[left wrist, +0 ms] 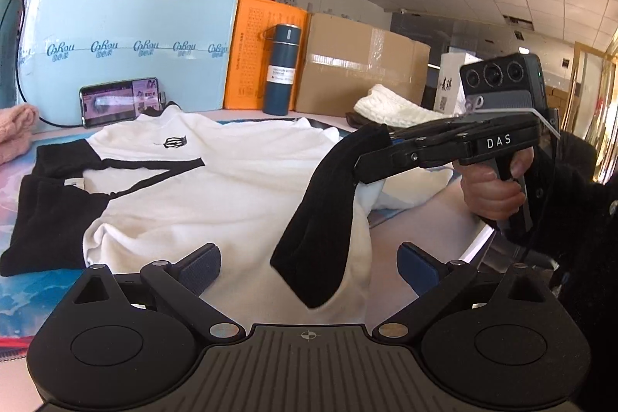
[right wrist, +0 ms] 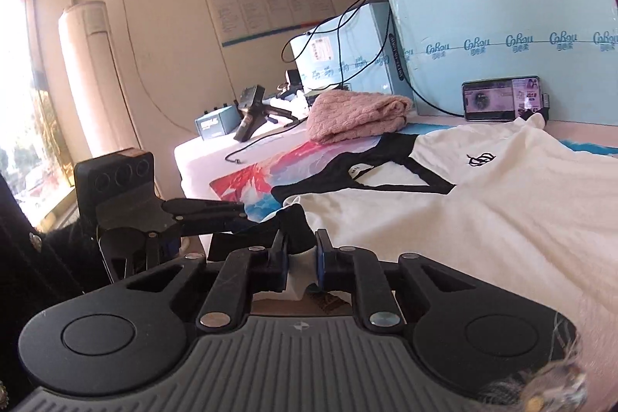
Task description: Fold clothes
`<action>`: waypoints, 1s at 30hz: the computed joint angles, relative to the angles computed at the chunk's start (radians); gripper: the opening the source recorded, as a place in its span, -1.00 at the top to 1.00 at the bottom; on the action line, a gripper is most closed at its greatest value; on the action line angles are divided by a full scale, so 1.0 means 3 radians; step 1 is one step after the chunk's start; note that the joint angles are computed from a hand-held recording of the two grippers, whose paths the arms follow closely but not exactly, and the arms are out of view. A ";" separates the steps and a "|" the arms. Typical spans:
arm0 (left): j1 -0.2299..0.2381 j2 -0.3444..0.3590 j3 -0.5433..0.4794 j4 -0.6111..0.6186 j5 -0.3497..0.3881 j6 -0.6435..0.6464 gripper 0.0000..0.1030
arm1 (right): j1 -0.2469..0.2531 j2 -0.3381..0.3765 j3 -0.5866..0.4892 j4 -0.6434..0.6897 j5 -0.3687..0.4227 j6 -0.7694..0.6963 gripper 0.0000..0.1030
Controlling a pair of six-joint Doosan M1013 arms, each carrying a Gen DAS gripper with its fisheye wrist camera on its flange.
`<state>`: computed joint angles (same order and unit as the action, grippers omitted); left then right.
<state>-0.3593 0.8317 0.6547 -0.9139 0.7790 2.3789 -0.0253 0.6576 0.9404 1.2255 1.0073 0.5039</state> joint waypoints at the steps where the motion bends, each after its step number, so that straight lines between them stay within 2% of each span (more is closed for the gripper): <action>1: 0.0004 0.0006 0.0012 -0.0109 -0.0027 0.0051 -0.79 | -0.0019 -0.0052 0.0114 0.0132 -0.0099 -0.0026 0.75; 2: 0.0008 0.0008 0.0029 -0.0240 -0.0042 0.0172 -0.64 | -0.0031 -0.0084 0.0195 0.0240 -0.0155 -0.0038 0.75; 4: 0.0018 0.0029 0.0014 -0.0524 0.0035 0.0524 0.39 | -0.0041 -0.0117 0.0295 0.0378 -0.0198 -0.0009 0.75; 6: 0.0011 0.0029 0.0004 -0.0598 0.0080 0.0790 0.73 | -0.0035 -0.0144 0.0360 0.0417 -0.0239 0.0008 0.75; 7: 0.0001 0.0009 0.0025 -0.0560 0.0059 0.0907 0.81 | -0.0024 -0.0155 0.0376 0.0385 -0.0259 0.0010 0.75; 9: -0.0004 -0.0052 0.0092 -0.0495 0.0003 0.1080 0.84 | 0.0004 -0.0203 0.0418 0.0230 -0.0386 0.0006 0.66; 11: 0.0012 -0.0112 0.0164 -0.0531 -0.0074 0.1170 0.84 | 0.0038 -0.0286 0.0498 -0.0057 -0.0639 0.0034 -0.04; 13: 0.0022 -0.0152 0.0211 -0.0604 -0.0178 0.1277 0.84 | 0.0082 -0.0356 0.0581 -0.0371 -0.0953 0.0099 -0.20; 15: 0.0027 -0.0175 0.0232 -0.0690 -0.0272 0.1395 0.84 | 0.0123 -0.0387 0.0602 -0.0804 -0.1155 0.0265 -0.20; 21: 0.0051 -0.0135 0.0109 -0.0819 -0.0231 0.1623 0.83 | 0.0183 -0.0409 0.0612 -0.1897 -0.1390 0.0936 -0.26; 23: 0.0061 -0.0120 0.0055 -0.0752 -0.0114 0.1622 0.83 | 0.0196 -0.0457 0.0676 -0.2445 -0.1573 0.1374 -0.26; 26: 0.0069 -0.0099 -0.0013 -0.0624 0.0086 0.1568 0.84 | 0.0172 -0.0533 0.0755 -0.3237 -0.1688 0.2103 -0.26; 30: 0.0071 -0.0097 -0.0001 -0.0551 0.0162 0.1487 0.83 | 0.0163 -0.0610 0.0865 -0.4161 -0.1783 0.2833 -0.17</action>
<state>-0.3380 0.8025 0.6545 -1.0794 0.8276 2.8249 0.0238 0.4746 1.1999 -0.0229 0.4723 1.3537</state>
